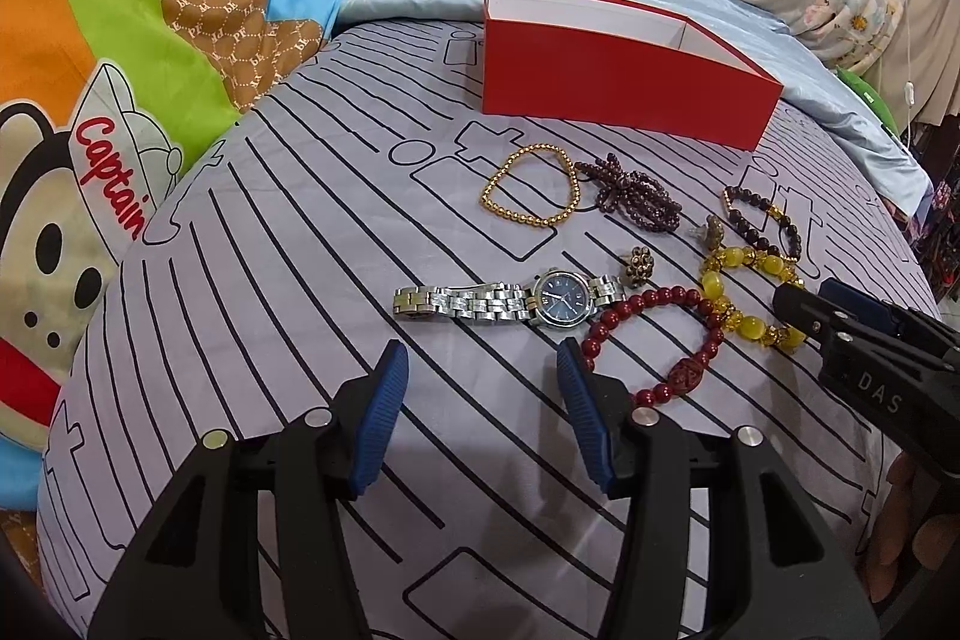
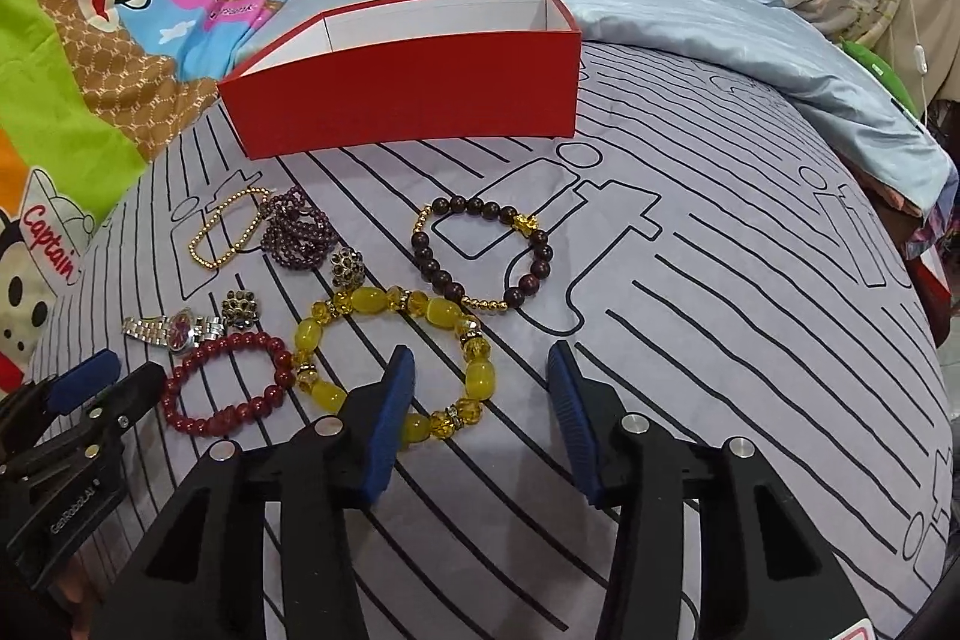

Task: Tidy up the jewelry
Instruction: 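Grasp the silver watch with the left tool while the right tool grasps the yellow crystal bracelet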

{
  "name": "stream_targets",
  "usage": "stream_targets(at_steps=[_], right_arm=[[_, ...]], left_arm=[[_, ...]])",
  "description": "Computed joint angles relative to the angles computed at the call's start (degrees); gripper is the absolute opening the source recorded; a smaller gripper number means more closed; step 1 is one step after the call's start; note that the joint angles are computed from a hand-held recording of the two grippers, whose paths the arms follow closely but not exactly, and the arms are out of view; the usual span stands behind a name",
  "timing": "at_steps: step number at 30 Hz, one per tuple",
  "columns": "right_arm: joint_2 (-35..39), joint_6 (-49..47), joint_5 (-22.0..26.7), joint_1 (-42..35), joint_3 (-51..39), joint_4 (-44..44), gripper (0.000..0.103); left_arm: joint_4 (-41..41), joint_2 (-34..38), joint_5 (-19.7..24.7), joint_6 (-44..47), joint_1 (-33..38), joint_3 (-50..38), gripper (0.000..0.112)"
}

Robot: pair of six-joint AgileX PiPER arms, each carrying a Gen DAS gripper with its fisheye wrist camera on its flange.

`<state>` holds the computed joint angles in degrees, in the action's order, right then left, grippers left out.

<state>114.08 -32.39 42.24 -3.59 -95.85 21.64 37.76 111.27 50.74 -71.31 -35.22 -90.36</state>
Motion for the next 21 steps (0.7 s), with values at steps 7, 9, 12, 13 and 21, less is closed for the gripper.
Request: stream_targets(at_steps=[7,9,12,13,21], right_arm=[[-1.2,-1.3,-0.1,-1.6,1.7,1.7,0.01],[-1.5,-2.6,0.6,-2.8,2.2,3.5,0.01],[-1.9,-4.2,1.3,-4.2,2.9,5.6,0.01],[-1.8,-4.8,1.7,-4.6,2.9,6.3,0.01],[-1.4,-5.0,2.5,-4.9,2.3,7.2,0.01]], left_arm=[[-0.2,-0.5,-1.3,0.4,0.4,0.6,0.049],[0.0,-0.1,-0.8,2.2,0.6,-0.1,0.049],[-0.7,0.4,-1.3,8.2,1.9,-1.2,0.056],[-1.2,0.5,-1.8,10.3,2.3,-1.5,0.056],[-2.9,3.1,-2.8,24.2,2.9,-5.0,0.058]])
